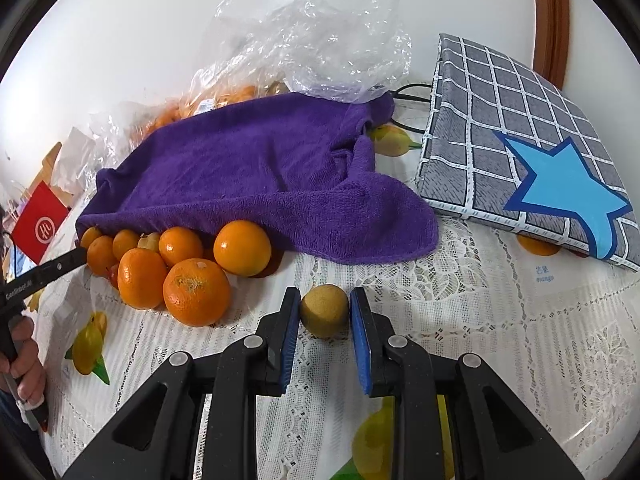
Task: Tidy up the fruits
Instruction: 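Close the left tool on the oval kumquat while the right tool closes on the yellow fruit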
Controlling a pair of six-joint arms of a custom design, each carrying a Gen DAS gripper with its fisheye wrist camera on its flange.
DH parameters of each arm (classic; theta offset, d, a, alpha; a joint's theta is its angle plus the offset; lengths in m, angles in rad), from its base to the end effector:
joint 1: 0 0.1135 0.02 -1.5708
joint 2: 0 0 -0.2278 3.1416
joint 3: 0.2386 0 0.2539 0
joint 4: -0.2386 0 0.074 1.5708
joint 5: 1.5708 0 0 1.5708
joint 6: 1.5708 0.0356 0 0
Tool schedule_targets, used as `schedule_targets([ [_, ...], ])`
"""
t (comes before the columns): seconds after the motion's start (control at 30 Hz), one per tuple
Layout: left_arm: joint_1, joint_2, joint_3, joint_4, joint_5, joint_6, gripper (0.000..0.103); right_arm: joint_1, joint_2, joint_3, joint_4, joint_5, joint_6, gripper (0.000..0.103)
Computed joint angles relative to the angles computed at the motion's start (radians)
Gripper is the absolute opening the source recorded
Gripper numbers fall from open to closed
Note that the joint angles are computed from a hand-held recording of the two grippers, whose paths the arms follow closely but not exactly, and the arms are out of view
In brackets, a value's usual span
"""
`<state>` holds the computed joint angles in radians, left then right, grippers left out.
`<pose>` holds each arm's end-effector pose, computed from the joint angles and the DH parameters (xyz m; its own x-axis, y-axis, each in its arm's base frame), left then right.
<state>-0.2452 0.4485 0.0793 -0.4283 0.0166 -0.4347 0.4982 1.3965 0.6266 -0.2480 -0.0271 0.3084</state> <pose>0.1386 -0.0353 0.1008 -0.7366 -0.2497 -0.6285 -0.0620 0.9504 -0.3049 0.2253 0.1236 0.1159 -0.8611 -0.1230 -0.4934 -0.2401 0.9536 0.1814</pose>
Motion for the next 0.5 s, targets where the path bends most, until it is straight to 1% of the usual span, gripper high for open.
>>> schedule_targets([
  [0.07, -0.005, -0.085, -0.016, -0.056, 0.007, -0.004, 0.035, -0.001, -0.001, -0.002, 0.001, -0.001, 0.003, 0.026],
  [0.1, -0.023, -0.145, -0.023, -0.098, -0.008, -0.012, 0.035, 0.001, 0.000, 0.000, 0.000, 0.002, 0.003, 0.026],
  [0.17, -0.067, -0.230, -0.027, -0.144, -0.046, -0.024, 0.035, 0.005, 0.001, 0.002, -0.001, 0.008, 0.003, 0.026],
  [0.2, -0.091, -0.295, -0.032, -0.174, -0.067, -0.022, 0.035, 0.006, 0.001, 0.002, -0.002, 0.009, 0.004, 0.026],
  [0.23, -0.114, -0.309, -0.030, -0.171, -0.094, -0.017, 0.035, 0.006, 0.003, 0.004, -0.002, 0.009, 0.004, 0.026],
  [0.27, -0.128, -0.274, -0.023, -0.136, -0.115, -0.012, 0.035, 0.007, 0.003, 0.004, -0.002, 0.010, 0.005, 0.026],
  [0.33, -0.126, -0.104, 0.009, -0.026, -0.124, -0.009, 0.035, 0.007, 0.005, 0.005, -0.003, 0.011, 0.004, 0.026],
  [0.37, -0.102, 0.014, 0.029, 0.045, -0.104, -0.003, 0.035, 0.009, 0.004, 0.006, -0.004, 0.014, 0.004, 0.026],
  [0.4, -0.090, 0.082, 0.043, 0.080, -0.095, -0.005, 0.035, 0.012, 0.005, 0.007, -0.005, 0.017, 0.005, 0.026],
  [0.47, -0.038, 0.175, 0.060, 0.132, -0.046, -0.002, 0.035, 0.012, 0.003, 0.006, -0.006, 0.017, 0.005, 0.026],
  [0.5, -0.019, 0.183, 0.060, 0.141, -0.026, -0.002, 0.035, 0.010, 0.001, 0.004, -0.005, 0.015, 0.005, 0.026],
])
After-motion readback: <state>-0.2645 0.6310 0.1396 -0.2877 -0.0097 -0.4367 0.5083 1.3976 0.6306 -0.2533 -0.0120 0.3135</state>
